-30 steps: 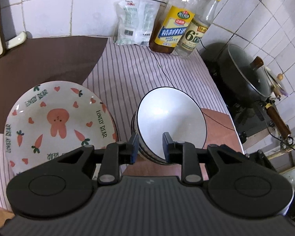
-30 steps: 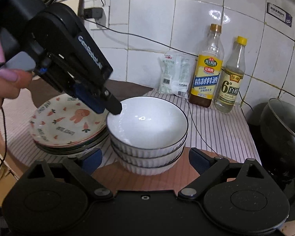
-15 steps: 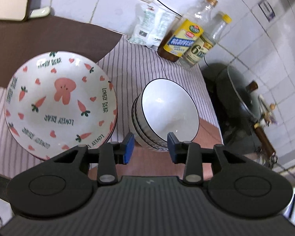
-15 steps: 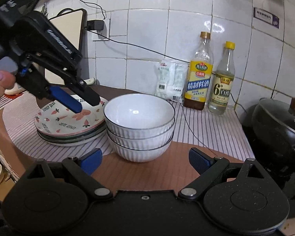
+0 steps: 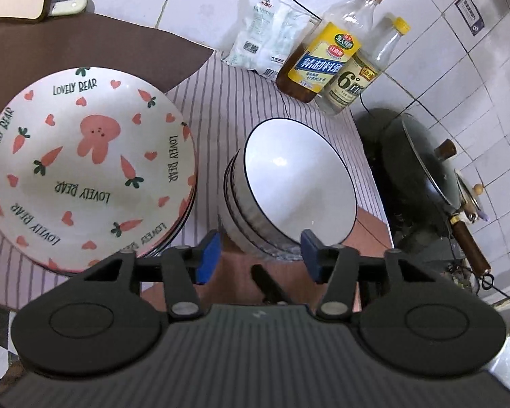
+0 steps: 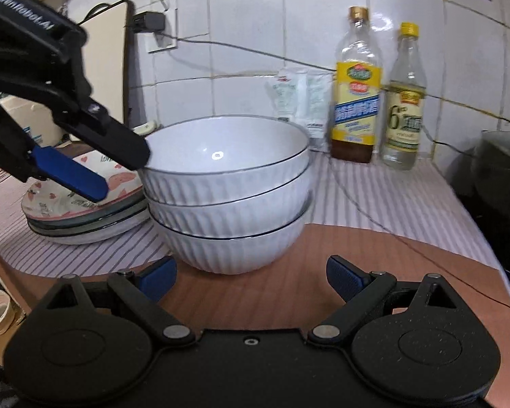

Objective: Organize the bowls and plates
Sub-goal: 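Grasp the rim of the three-bowl stack with the left tool, then lift the bowl stack and lower it onto the pink-bunny plate stack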

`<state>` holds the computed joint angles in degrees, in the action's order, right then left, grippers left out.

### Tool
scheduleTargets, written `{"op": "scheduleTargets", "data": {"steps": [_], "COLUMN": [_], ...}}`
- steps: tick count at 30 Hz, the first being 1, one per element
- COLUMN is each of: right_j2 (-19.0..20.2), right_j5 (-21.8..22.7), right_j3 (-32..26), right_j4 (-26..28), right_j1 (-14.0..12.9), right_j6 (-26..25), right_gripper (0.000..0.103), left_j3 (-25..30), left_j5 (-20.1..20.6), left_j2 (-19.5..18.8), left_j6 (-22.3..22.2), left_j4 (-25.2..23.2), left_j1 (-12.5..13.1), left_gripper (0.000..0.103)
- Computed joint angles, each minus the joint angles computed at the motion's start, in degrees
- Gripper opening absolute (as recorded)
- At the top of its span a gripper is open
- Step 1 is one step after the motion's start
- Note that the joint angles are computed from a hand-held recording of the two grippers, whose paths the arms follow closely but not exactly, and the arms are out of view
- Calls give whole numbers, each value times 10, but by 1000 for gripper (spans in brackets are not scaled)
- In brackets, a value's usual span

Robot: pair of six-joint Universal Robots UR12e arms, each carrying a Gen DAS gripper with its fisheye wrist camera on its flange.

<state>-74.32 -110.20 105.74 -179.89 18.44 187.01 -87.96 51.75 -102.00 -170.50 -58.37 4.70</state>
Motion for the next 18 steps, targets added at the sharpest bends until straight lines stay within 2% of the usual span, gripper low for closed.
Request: {"op": "scheduleTargets", "data": {"steps": [4, 6, 8, 10, 11, 14, 18], "right_j2": [10, 15, 19, 21, 22, 27, 31], "right_j5": [16, 21, 22, 28, 30, 31, 38], "right_j3": [-7, -12, -17, -21, -23, -29, -34], "right_j4": [0, -2, -3, 3, 9, 6, 9], "right_j1": [-4, -6, -7, -10, -11, -10, -12], "right_j6": [-17, -19, -19, -18, -18, -27, -23], "right_gripper": [97, 98, 99, 101, 101, 101, 101], "left_j3": [11, 25, 43, 68, 76, 87, 89], "left_j5": [4, 8, 12, 24, 35, 62, 75], "left_j2": [-12, -22, -32, -44, -47, -50, -54], "left_j6": [-11, -15, -11, 15, 26, 28, 1], "left_j4": [1, -18, -54, -107, -122, -127, -124], "left_j1": [-3, -6, -11, -19, -23, -33, -36], "left_gripper": [53, 53, 52, 50, 47, 46, 44]}}
